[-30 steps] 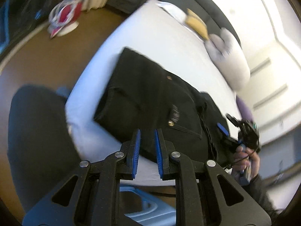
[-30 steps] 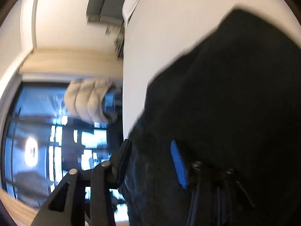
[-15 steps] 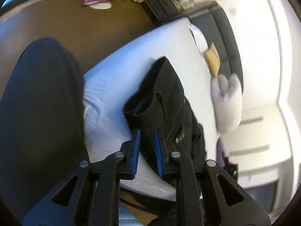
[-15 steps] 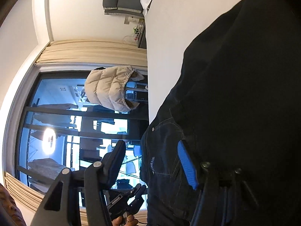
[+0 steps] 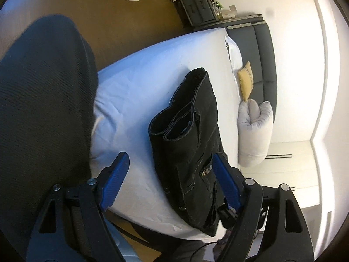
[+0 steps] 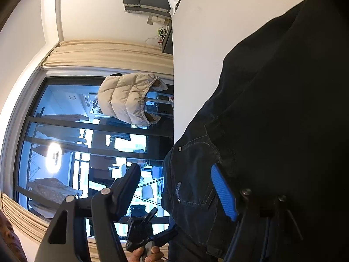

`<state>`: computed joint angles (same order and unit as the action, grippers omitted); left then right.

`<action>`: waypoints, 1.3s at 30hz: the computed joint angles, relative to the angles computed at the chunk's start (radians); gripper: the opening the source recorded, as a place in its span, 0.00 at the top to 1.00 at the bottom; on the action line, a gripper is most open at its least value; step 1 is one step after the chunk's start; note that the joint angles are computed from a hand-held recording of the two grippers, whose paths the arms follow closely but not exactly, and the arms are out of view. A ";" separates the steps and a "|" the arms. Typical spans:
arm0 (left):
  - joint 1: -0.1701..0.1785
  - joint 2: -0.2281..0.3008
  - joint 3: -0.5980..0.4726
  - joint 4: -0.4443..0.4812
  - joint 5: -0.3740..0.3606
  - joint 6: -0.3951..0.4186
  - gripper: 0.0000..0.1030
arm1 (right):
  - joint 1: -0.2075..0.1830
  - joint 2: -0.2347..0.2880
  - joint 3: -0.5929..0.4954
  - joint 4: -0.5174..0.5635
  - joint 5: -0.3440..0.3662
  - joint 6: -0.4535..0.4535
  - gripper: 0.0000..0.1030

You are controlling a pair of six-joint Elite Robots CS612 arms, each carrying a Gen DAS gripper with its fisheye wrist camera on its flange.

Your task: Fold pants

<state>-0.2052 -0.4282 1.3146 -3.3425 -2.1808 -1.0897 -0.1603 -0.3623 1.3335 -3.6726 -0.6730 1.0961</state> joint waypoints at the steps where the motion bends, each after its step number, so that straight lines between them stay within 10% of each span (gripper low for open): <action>1: 0.000 0.009 -0.011 -0.010 -0.009 -0.013 0.25 | -0.002 0.000 0.003 -0.003 0.005 -0.003 0.31; 9: -0.002 0.065 -0.087 -0.054 -0.040 -0.112 0.30 | -0.001 0.004 -0.005 0.023 0.028 -0.026 0.31; 12: -0.001 0.070 -0.100 -0.049 -0.064 -0.123 0.61 | -0.003 0.000 -0.007 0.059 0.033 -0.051 0.31; 18: -0.011 0.072 -0.134 -0.006 -0.100 -0.069 0.76 | -0.003 -0.040 -0.009 0.310 0.047 -0.273 0.31; 24: -0.034 0.046 -0.158 0.026 -0.074 0.088 0.85 | 0.010 -0.072 -0.050 0.757 0.022 -0.607 0.41; 26: -0.042 0.040 -0.168 0.041 -0.068 0.129 0.85 | 0.012 -0.068 -0.067 0.846 -0.014 -0.645 0.57; 29: -0.056 0.029 -0.183 0.067 -0.062 0.191 0.85 | -0.001 -0.046 -0.078 0.865 -0.001 -0.588 0.99; 39: -0.136 -0.017 -0.228 0.209 -0.040 0.538 0.85 | -0.017 -0.030 -0.043 0.730 0.059 -0.561 1.00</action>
<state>-0.3415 -0.4448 1.0864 -3.1332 -2.2203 -0.5517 -0.1776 -0.3922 1.2903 -2.9426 -0.6135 0.5350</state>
